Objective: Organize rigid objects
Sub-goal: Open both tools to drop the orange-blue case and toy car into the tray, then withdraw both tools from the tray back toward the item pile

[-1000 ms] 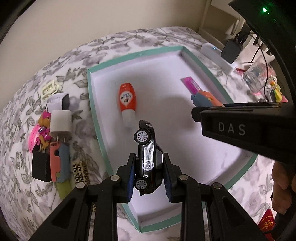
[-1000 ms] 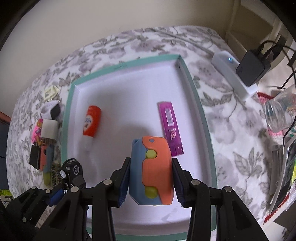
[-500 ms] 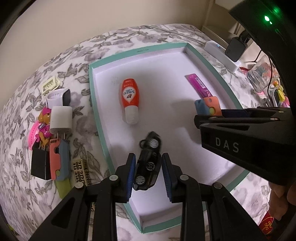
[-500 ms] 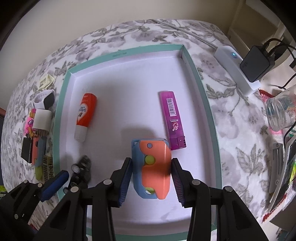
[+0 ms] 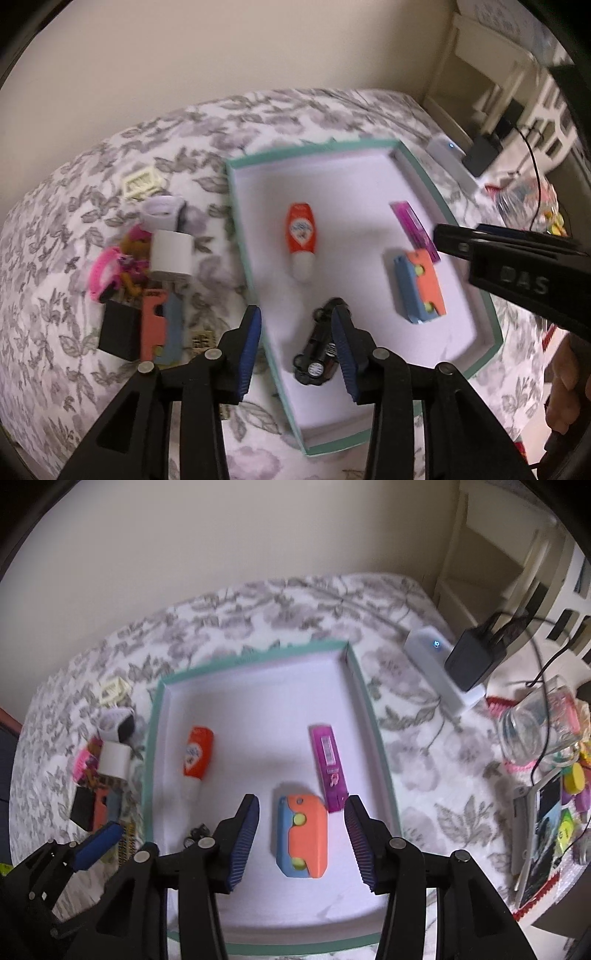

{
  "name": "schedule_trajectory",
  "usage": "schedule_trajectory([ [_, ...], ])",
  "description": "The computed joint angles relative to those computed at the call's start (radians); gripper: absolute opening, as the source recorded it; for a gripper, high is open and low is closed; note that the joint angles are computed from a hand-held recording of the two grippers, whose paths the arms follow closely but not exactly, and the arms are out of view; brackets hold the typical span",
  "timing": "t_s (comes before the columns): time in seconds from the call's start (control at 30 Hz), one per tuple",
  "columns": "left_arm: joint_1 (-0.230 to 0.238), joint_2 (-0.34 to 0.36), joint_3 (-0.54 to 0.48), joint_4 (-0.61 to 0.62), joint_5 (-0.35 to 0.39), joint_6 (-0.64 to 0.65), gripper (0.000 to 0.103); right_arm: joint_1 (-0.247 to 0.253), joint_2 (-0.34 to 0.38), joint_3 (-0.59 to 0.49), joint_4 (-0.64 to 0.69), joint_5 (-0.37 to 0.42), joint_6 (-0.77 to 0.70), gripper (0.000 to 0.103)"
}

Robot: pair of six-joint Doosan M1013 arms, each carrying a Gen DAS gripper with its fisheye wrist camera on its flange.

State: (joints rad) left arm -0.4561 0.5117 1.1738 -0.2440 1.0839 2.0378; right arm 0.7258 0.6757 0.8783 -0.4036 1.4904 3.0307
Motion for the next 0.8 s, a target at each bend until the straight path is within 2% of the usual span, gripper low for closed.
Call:
schedule_trajectory([
  [0.07, 0.008, 0.003, -0.009, -0.002, -0.003, -0.019, 0.041, 0.003, 0.002, -0.015, -0.021, 0.012, -0.002, 0.054],
  [0.13, 0.017, 0.006, -0.019, -0.002, -0.007, -0.047, 0.045, 0.006, 0.007, -0.027, -0.041, 0.02, 0.002, 0.071],
  [0.2, 0.025, 0.008, -0.024, 0.0, -0.015, -0.072, 0.066, 0.007, 0.007, -0.027, -0.052, 0.012, 0.006, 0.072],
  [0.33, 0.038, 0.011, -0.036, 0.016, -0.036, -0.117, 0.072, 0.006, 0.011, -0.029, -0.045, 0.006, 0.003, 0.075],
  [0.4, 0.045, 0.014, -0.042, 0.018, -0.044, -0.139, 0.082, 0.006, 0.018, -0.036, -0.042, 0.009, -0.001, 0.076],
  [0.47, 0.052, 0.016, -0.046, 0.024, -0.055, -0.161, 0.087, 0.006, 0.024, -0.044, -0.042, 0.01, -0.009, 0.08],
  [0.63, 0.076, 0.033, -0.076, 0.037, -0.055, -0.238, 0.094, 0.008, 0.044, -0.073, -0.05, 0.01, -0.028, 0.087],
  [0.8, 0.111, 0.055, -0.11, 0.037, -0.038, -0.298, 0.095, 0.005, 0.077, -0.116, -0.032, -0.005, -0.045, 0.09],
])
